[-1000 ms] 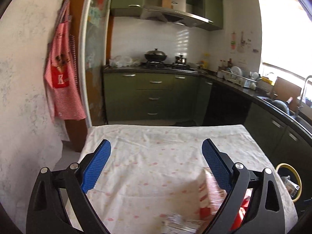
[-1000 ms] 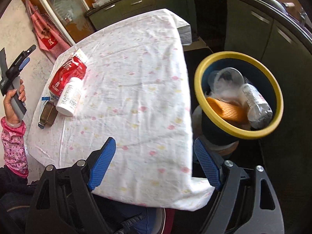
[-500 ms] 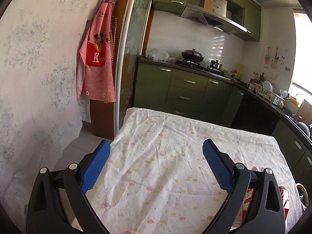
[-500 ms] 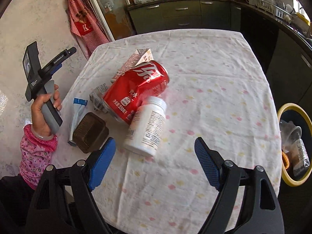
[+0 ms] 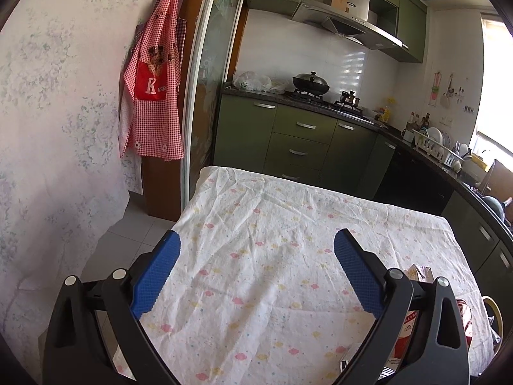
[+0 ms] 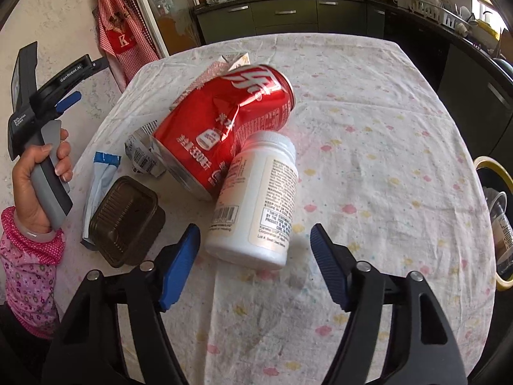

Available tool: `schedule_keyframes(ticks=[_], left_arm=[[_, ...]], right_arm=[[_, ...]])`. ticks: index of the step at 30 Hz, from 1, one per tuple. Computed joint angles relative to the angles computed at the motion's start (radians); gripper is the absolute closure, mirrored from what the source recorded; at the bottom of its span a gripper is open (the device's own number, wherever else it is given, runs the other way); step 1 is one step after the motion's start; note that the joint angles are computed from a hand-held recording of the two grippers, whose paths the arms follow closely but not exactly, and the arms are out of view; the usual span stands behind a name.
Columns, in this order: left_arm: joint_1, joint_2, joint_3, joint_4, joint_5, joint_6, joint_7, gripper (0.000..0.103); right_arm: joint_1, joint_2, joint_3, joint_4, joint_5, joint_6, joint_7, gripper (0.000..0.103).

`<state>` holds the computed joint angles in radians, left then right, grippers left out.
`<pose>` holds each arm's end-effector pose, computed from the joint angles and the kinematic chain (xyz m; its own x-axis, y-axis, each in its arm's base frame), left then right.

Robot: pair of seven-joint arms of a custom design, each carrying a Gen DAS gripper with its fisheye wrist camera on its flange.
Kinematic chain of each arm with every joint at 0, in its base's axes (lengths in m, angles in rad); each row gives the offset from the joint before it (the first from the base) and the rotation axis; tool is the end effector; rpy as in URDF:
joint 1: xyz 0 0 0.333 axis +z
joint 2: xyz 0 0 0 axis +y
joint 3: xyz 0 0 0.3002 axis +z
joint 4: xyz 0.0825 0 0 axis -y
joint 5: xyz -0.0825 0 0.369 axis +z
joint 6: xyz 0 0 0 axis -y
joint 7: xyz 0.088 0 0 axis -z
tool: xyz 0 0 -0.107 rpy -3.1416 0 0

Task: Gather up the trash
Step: 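Grasp the white pill bottle with the right gripper, then carry the pill bottle over the bin and open the right gripper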

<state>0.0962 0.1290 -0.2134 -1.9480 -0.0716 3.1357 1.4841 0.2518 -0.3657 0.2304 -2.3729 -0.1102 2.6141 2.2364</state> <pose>0.6161 -0.0595 0.5390 -0.0373 -0.9856 0.1647 -0.4991 -0.1244 -0.8576 0.4151 0.2293 0.5188 -0.0338 -0.9798 -0.1972 -0.8285 0.1378 -0.5428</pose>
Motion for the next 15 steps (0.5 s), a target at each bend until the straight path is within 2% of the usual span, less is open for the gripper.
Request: schedule_keyframes(ticks=[5, 8, 13, 15], left_arm=[[-0.021, 0.003, 0.027, 0.001, 0.046, 0.0, -0.039, 0.008], [-0.056, 0.006, 0.072, 0.001, 0.126, 0.005, -0.111, 0.008], [-0.032, 0.007, 0.048, 0.0, 0.135, 0.007, -0.114, 0.008], [-0.04, 0.008, 0.058, 0.0, 0.156, 0.009, -0.131, 0.008]], right_arm=[[-0.027, -0.027, 0.014, -0.039, -0.037, 0.056, 0.043, 0.058], [-0.046, -0.061, 0.025, -0.066, -0.059, 0.082, 0.052, 0.058], [-0.063, -0.134, 0.02, -0.099, -0.051, 0.063, 0.027, 0.059], [-0.059, -0.167, 0.002, -0.12, -0.023, 0.062, 0.006, 0.059]])
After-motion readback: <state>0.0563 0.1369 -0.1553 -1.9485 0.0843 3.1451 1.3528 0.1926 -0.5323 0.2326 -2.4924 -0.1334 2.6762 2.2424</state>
